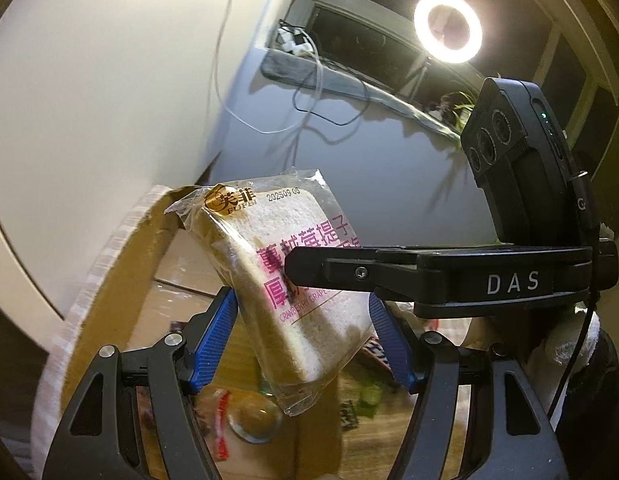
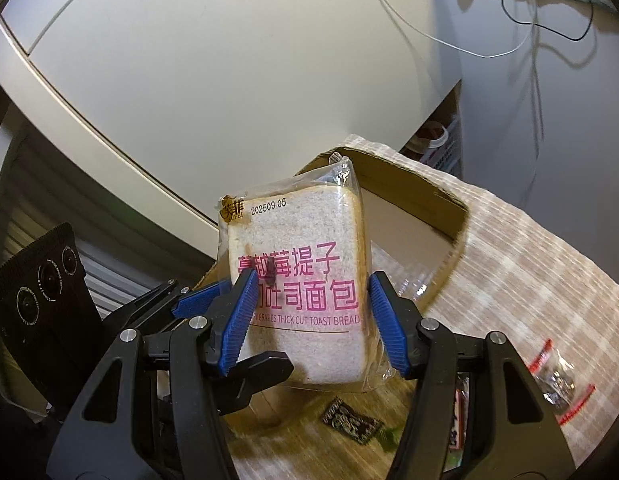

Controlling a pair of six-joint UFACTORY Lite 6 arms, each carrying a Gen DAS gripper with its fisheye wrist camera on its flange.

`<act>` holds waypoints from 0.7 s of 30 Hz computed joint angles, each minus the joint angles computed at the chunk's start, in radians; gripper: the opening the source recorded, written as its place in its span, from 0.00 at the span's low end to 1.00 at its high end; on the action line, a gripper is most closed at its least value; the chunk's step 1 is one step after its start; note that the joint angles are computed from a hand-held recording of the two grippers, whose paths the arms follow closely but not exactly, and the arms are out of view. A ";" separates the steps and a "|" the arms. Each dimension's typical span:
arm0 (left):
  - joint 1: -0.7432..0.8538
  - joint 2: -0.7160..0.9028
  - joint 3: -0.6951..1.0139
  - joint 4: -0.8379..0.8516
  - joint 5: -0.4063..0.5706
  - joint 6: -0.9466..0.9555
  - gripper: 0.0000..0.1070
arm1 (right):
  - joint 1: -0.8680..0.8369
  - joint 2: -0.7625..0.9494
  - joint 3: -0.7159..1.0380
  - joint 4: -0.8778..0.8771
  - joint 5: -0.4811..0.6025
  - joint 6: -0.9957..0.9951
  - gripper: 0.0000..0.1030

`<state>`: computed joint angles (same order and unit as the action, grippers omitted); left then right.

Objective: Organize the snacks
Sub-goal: 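Carry the toast loaf with the right tool into the box and release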

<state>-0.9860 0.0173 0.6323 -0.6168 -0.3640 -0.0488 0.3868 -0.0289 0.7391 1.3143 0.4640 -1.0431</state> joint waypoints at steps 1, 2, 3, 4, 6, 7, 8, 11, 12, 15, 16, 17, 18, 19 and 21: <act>0.012 0.006 0.005 0.009 0.003 -0.006 0.63 | 0.002 0.019 0.014 0.009 0.000 -0.008 0.58; 0.020 0.009 0.006 0.019 0.006 -0.013 0.63 | 0.004 0.036 0.027 0.013 -0.002 -0.012 0.58; 0.026 0.012 0.008 0.022 0.008 -0.015 0.63 | 0.006 0.050 0.037 0.015 -0.003 -0.015 0.58; 0.035 0.018 0.014 0.026 0.013 -0.016 0.63 | 0.007 0.055 0.041 0.012 -0.004 -0.012 0.58; 0.045 0.029 0.022 0.033 0.017 -0.018 0.63 | 0.007 0.081 0.060 0.020 -0.006 -0.020 0.58; 0.051 0.029 0.023 0.042 0.020 -0.024 0.63 | 0.007 0.081 0.058 0.021 -0.007 -0.022 0.58; 0.057 0.033 0.026 0.050 0.023 -0.030 0.63 | 0.008 0.089 0.063 0.022 -0.013 -0.023 0.58; 0.061 0.037 0.034 0.024 0.027 0.003 0.63 | 0.010 0.095 0.072 0.000 -0.028 -0.003 0.58; 0.054 0.024 0.023 -0.008 0.024 0.031 0.63 | 0.010 0.096 0.071 -0.001 -0.037 -0.001 0.58; 0.039 0.012 0.017 -0.102 0.016 0.117 0.62 | 0.007 0.082 0.067 -0.013 -0.053 0.017 0.58; 0.038 0.010 0.015 -0.113 0.014 0.131 0.62 | 0.001 0.084 0.068 -0.008 -0.048 0.011 0.58; 0.034 0.003 0.011 -0.136 0.012 0.153 0.62 | 0.000 0.085 0.072 -0.014 -0.049 0.018 0.58; 0.032 0.000 0.011 -0.151 0.009 0.170 0.62 | -0.001 0.080 0.070 -0.021 -0.053 0.025 0.58; 0.028 -0.005 0.010 -0.176 0.009 0.198 0.62 | -0.006 0.067 0.064 -0.040 -0.048 0.040 0.58; 0.023 -0.015 0.005 -0.203 0.008 0.225 0.62 | -0.010 0.051 0.054 -0.053 -0.049 0.052 0.58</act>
<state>-0.9631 0.0027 0.6378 -0.8199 -0.3562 0.1761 0.3772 0.0218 0.7931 1.2613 0.4145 -0.9914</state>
